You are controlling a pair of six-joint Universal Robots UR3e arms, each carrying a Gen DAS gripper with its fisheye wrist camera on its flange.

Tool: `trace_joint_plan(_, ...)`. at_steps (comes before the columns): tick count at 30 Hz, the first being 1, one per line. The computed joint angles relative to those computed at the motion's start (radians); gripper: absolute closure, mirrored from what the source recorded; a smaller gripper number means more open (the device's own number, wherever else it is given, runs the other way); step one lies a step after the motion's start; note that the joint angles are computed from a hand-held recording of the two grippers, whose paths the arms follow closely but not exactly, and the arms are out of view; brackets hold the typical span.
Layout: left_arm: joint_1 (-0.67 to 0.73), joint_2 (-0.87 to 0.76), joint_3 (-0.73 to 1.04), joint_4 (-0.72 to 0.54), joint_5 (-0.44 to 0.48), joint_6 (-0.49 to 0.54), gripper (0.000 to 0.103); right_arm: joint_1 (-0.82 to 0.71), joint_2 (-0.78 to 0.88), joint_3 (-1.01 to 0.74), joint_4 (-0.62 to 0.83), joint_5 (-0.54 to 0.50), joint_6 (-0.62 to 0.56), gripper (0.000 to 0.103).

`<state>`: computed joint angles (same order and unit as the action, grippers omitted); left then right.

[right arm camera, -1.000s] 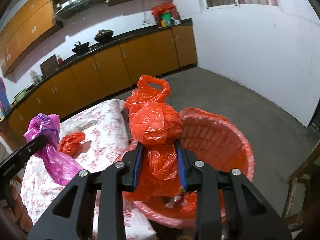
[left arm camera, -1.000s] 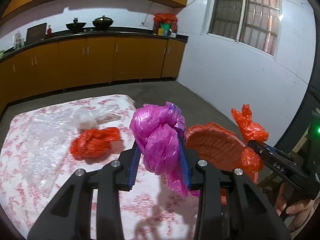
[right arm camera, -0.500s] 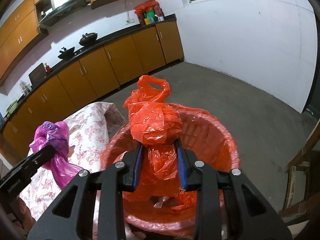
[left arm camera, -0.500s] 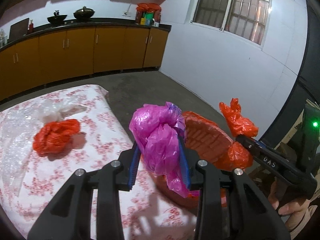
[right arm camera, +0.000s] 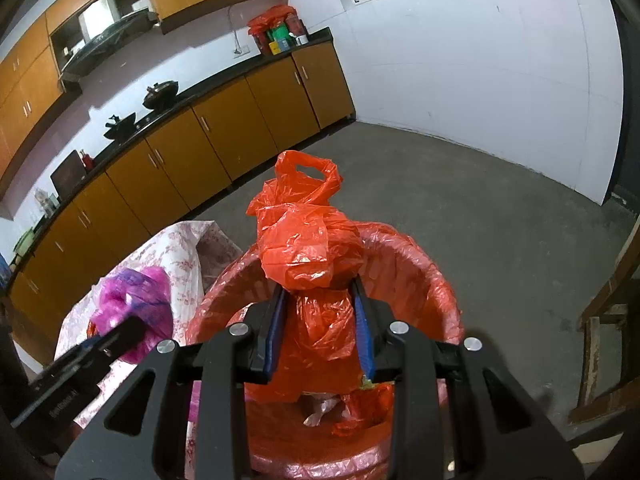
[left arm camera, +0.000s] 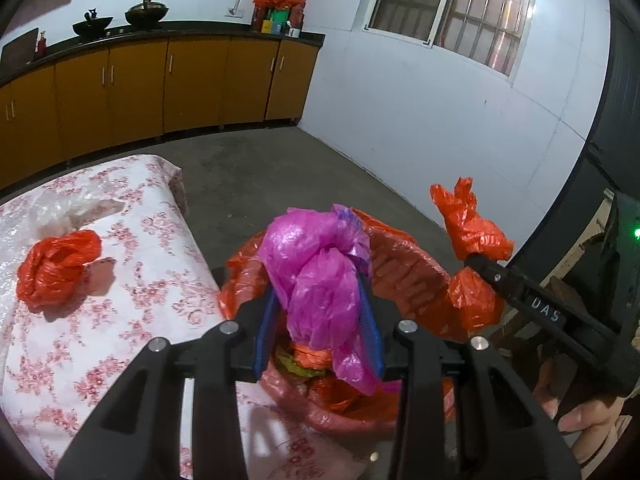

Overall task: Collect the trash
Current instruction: 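Carry both bags over the orange basket and open both tools to drop them, then grasp another red bag with the right tool while the left tool grasps the bubble wrap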

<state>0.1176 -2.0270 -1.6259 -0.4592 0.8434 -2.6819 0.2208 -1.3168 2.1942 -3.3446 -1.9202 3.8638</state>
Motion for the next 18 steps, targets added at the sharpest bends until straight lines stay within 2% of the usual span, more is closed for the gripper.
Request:
trace_joint_plan(5,-0.009,-0.033,0.012,0.014,0.014,-0.001,0.054,-0.008,-0.001,0.025,-0.037,-0.004,0.011,0.050)
trace_joint_plan(8,0.002,-0.041,0.012,0.016,0.021,-0.001,0.053,0.000,0.005,0.014,-0.033,-0.016,0.017,0.045)
trace_joint_plan(13,0.055,-0.020,-0.044,0.093,0.038,-0.017,0.045,0.034,0.026,-0.045,0.013,-0.060,0.002,0.044)
trace_joint_plan(18,0.145,0.007,-0.099,0.169,0.054,-0.032,0.042,0.083,0.073,-0.141,0.056,-0.068,-0.047,0.044)
